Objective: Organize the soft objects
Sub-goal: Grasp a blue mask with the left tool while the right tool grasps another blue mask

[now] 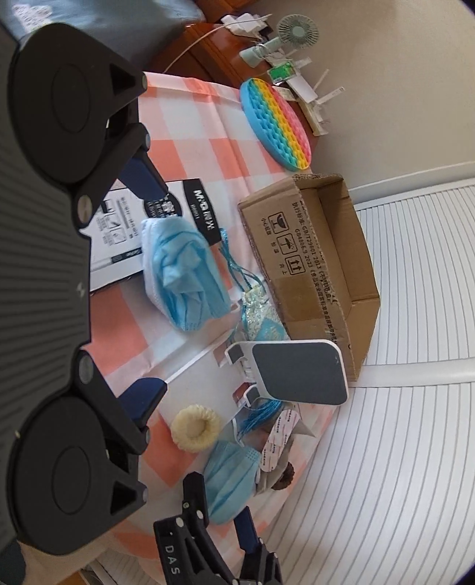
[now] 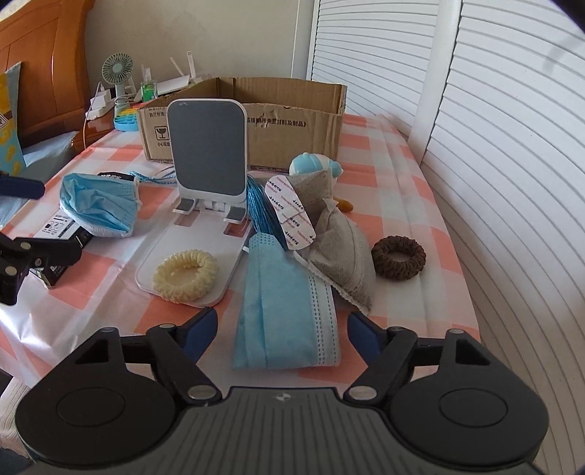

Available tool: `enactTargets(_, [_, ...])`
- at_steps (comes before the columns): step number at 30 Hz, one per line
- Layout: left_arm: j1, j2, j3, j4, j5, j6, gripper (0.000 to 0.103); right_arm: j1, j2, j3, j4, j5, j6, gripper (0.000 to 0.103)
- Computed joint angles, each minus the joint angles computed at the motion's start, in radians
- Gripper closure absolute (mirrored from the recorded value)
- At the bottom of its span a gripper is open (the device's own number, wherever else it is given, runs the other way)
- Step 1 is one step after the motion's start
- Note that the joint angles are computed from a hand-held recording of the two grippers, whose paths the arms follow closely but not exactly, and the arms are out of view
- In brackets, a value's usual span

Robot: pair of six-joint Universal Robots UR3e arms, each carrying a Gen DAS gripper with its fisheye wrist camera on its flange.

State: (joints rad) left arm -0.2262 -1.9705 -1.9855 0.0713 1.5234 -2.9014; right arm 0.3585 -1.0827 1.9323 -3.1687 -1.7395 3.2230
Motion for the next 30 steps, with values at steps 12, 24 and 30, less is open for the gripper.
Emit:
enactTargets(12, [0.004,-0.132,0.166,-0.044,0.014,0.154,0.012,-0.028,0.004,-0.003,0.004,0.053,-0.027,0.036])
enactTargets(24, [0.005,-0.169,0.240,-0.119,-0.004,0.179,0.056,-0.033,0.009,-0.013,0.004,0.064,-0.038,0.043])
enactTargets(30, [0.009,-0.145,0.223,-0.137,-0.024,0.180,0.068,-0.029,0.000,-0.010,0.014,0.059,-0.035,0.050])
